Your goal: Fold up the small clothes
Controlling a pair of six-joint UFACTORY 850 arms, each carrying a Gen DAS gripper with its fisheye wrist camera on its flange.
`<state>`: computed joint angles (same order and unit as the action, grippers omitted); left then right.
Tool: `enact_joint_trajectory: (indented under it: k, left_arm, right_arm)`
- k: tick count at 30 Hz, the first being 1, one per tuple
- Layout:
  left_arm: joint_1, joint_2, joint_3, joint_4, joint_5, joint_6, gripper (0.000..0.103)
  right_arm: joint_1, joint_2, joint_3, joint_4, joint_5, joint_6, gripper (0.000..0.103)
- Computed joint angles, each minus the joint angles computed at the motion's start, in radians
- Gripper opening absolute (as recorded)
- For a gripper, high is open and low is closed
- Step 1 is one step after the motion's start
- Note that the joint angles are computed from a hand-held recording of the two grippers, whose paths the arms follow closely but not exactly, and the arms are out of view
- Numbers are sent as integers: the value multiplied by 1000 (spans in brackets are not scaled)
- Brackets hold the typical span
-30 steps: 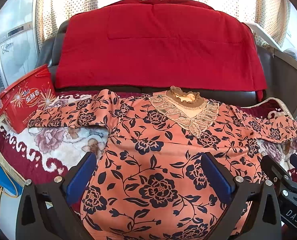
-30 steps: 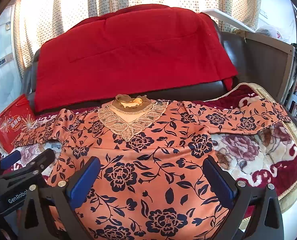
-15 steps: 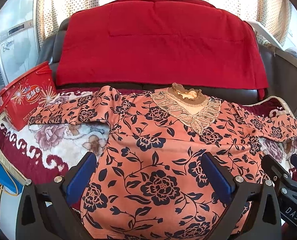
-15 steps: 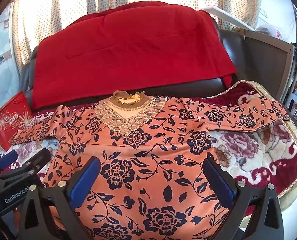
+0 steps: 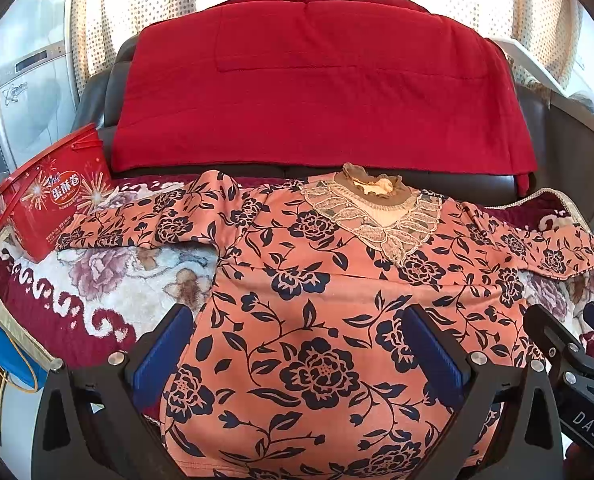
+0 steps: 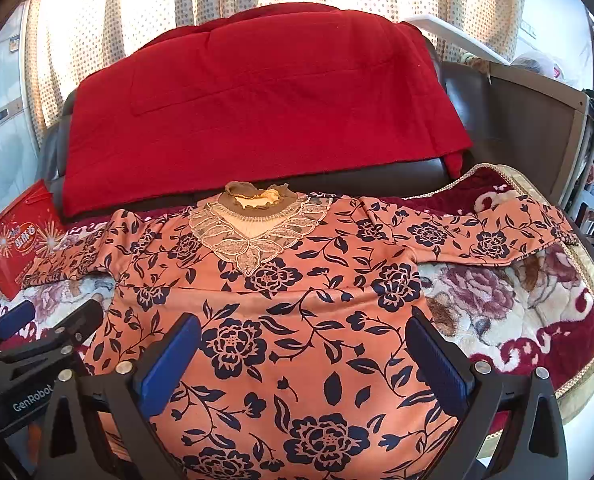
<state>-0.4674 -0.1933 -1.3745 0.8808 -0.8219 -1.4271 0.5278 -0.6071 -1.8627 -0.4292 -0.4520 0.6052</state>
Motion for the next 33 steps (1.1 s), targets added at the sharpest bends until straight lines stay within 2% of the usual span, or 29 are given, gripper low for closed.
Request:
enact_joint_trajectory:
  k: [33]
  left_arm:
    - [-1, -32, -26, -10, -11, 25, 103]
  right_arm:
    - [-6, -40, -46, 65, -21, -62, 103]
